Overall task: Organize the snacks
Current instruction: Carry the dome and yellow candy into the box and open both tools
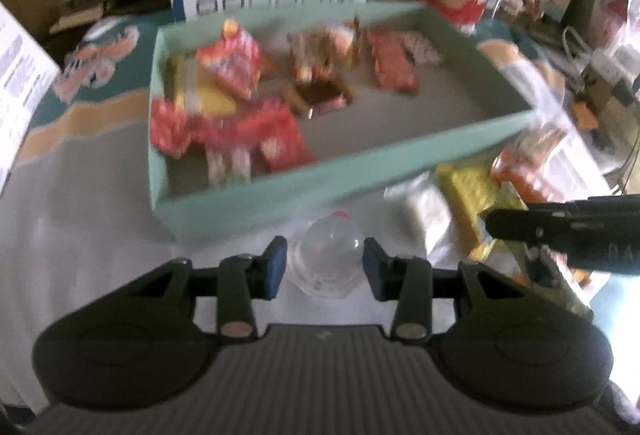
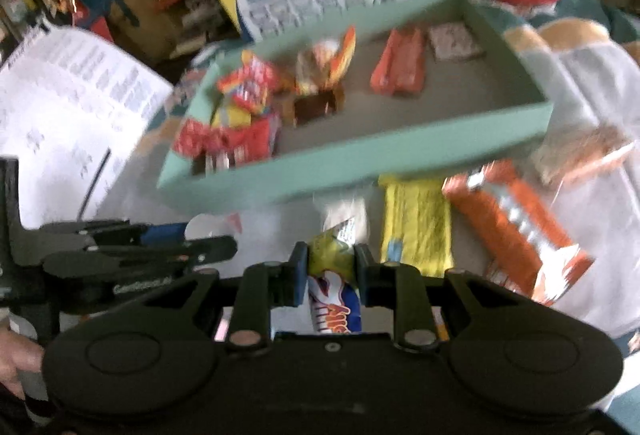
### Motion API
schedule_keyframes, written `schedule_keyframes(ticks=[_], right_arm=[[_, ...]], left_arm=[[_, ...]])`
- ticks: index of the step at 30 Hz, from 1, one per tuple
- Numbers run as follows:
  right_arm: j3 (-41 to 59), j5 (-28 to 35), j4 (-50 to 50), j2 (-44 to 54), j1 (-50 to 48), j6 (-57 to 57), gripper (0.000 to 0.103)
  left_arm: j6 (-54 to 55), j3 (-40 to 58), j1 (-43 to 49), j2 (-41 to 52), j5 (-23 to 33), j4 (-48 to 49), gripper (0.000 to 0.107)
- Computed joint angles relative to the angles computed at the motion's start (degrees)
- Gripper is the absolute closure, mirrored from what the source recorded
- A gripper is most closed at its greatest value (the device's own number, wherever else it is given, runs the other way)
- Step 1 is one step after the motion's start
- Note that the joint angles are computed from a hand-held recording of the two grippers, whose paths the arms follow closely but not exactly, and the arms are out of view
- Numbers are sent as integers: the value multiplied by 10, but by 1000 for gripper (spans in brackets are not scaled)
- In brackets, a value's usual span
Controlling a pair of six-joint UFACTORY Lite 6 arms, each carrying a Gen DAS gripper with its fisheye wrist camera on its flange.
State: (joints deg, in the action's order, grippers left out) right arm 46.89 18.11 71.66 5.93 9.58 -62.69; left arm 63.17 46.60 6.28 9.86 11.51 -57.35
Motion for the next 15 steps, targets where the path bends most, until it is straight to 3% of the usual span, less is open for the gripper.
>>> schedule_keyframes(ticks=[6, 10, 15], right_arm=[[149, 25, -78, 79, -63, 61, 79], [304, 32, -150, 189, -77, 137, 79], [530, 58, -280, 354, -83, 266, 79]], left_arm=[[-190, 160, -33, 64, 33, 170, 66], [-367, 338, -79, 192, 58, 326, 66], [-501, 591, -121, 377, 130, 426, 66]])
